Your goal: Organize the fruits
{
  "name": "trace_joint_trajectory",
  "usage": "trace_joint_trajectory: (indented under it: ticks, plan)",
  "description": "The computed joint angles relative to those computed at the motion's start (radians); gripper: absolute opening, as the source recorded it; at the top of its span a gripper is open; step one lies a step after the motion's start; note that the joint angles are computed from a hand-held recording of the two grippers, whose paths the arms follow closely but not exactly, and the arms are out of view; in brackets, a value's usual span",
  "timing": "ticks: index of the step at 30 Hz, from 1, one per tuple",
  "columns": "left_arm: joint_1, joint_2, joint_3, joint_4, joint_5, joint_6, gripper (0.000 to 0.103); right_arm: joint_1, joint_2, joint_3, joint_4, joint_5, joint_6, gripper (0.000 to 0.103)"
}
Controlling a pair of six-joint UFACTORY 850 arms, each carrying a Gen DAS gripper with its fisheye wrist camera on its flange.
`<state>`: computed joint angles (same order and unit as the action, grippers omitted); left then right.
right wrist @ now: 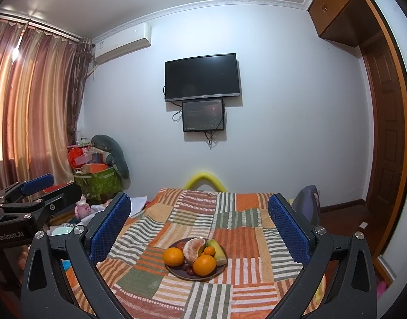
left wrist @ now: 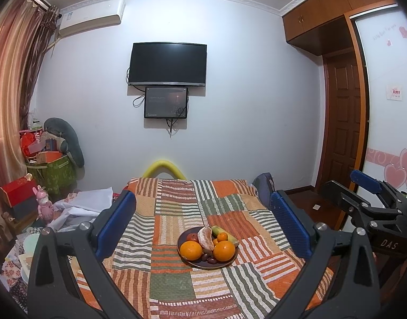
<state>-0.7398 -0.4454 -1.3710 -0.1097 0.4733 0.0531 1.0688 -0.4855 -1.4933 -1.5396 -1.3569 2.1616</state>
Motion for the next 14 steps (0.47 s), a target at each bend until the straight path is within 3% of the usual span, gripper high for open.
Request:
trace_joint_trajectory:
  ticks: [14]
  plan:
    - [0.000, -0.007, -0.010, 0.033, -0.013, -0.026, 0.103, -0.001, -0.004, -0.004, 0.003, 0.002, 0.002, 0.103]
